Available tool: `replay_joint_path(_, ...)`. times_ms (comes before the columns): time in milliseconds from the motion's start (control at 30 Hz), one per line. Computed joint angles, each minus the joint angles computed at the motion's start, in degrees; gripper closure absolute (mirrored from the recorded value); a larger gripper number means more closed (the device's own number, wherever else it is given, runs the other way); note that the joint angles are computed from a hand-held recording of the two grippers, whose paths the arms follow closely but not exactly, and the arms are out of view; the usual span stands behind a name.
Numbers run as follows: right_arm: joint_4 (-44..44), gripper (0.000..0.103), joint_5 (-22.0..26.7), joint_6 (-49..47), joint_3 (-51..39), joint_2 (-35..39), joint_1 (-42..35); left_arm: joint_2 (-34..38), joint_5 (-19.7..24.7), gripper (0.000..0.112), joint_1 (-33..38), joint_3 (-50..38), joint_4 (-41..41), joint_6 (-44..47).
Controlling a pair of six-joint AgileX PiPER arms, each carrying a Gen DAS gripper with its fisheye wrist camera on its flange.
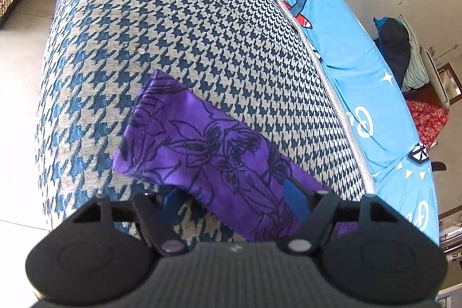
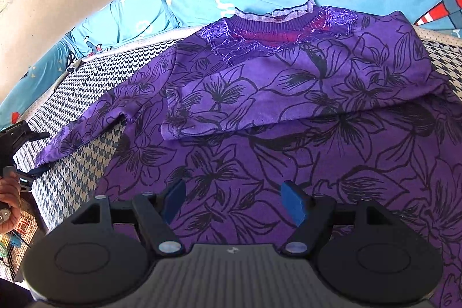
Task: Fold clothes
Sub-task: 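Move the left tool to the other sleeve cuff and close on it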
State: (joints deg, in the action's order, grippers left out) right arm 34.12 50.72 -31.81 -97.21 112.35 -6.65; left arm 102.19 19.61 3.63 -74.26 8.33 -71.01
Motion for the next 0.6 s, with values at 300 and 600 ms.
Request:
replay_joint_path(300, -2.2, 0.031, -0.2, 0.7, -1.0, 0.9, 1.1, 1.8, 1.1, 0.083, 0.2, -1.6, 2.5, -4.4)
replay_joint_path(600, -3.1, 0.031, -0.7, 1.1, -1.2, 1.2, 1.5, 2.4, 6.1, 0.099, -1.5, -5.0, 9.8, -9.9)
